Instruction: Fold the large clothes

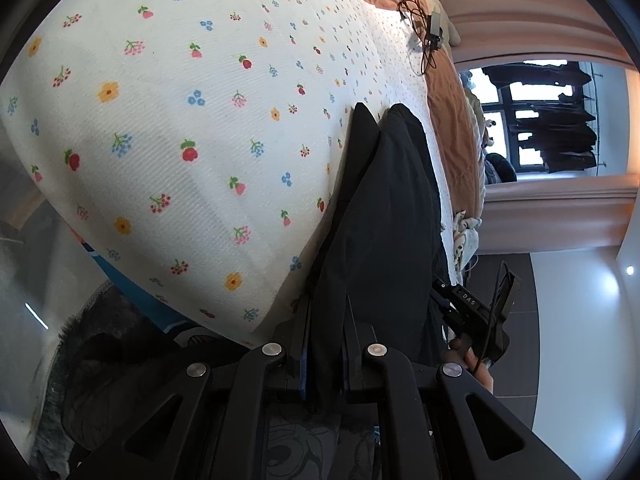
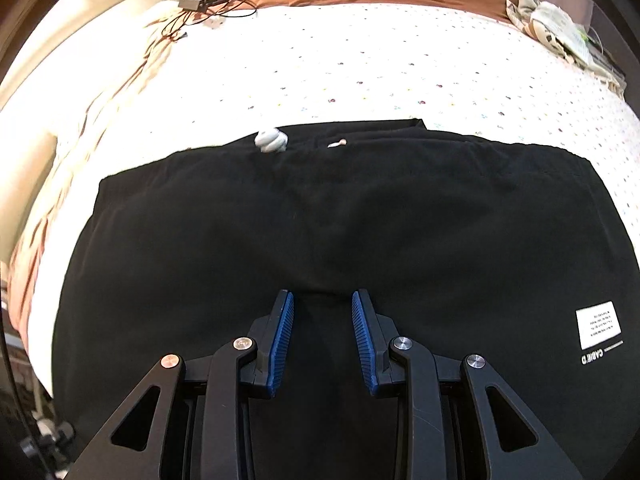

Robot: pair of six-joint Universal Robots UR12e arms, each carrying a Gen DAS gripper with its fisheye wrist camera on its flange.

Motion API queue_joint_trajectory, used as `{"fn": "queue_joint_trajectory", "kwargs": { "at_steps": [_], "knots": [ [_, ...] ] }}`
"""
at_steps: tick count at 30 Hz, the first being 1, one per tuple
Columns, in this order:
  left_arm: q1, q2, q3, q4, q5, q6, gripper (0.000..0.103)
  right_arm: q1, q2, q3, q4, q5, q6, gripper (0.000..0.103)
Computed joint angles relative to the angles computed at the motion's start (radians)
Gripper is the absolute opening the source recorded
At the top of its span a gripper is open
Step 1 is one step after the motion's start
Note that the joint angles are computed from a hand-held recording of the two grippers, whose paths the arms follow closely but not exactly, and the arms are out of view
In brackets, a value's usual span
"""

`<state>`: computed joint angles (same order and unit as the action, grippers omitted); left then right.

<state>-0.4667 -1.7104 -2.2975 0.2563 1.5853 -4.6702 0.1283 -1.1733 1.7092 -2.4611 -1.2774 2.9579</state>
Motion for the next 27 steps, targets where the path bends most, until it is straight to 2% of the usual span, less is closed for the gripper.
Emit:
{"fn": "queue_joint_trajectory", "kwargs": {
  "at_steps": [5, 9, 13, 14, 17, 18, 19, 27],
  "knots": [
    [-0.002, 0.003, -0.002, 0.024, 0.003, 0.013, 0.011, -0.034, -0.045, 0.031, 0.059, 0.064, -0.019, 0.029],
    [-0.006, 0.011, 0.002, 0.026, 0.009, 0.036, 0.011, -0.068, -0.101, 0.089, 0.065, 0.146, -0.088, 0.029],
    [-0.007, 0.023, 0.01, 0.025, 0.01, 0.056, 0.011, -0.108, -0.15, 0.142, 0.087, 0.206, -0.109, 0.042],
    [-0.008, 0.027, 0.015, 0.021, 0.013, 0.067, 0.011, -0.117, -0.163, 0.157, 0.088, 0.218, -0.112, 0.042],
    [-0.011, 0.038, 0.032, 0.012, 0.024, 0.102, 0.011, -0.129, -0.186, 0.188, 0.09, 0.235, -0.13, 0.042],
    [-0.013, 0.042, 0.039, 0.007, 0.028, 0.113, 0.011, -0.108, -0.183, 0.194, 0.073, 0.231, -0.107, 0.042],
    [-0.015, 0.044, 0.045, 0.006, 0.031, 0.123, 0.011, -0.113, -0.192, 0.207, 0.081, 0.237, -0.111, 0.042],
    [-0.023, 0.053, 0.119, -0.03, 0.028, 0.231, 0.011, -0.138, -0.241, 0.294, 0.128, 0.286, -0.195, 0.042]
  ]
}}
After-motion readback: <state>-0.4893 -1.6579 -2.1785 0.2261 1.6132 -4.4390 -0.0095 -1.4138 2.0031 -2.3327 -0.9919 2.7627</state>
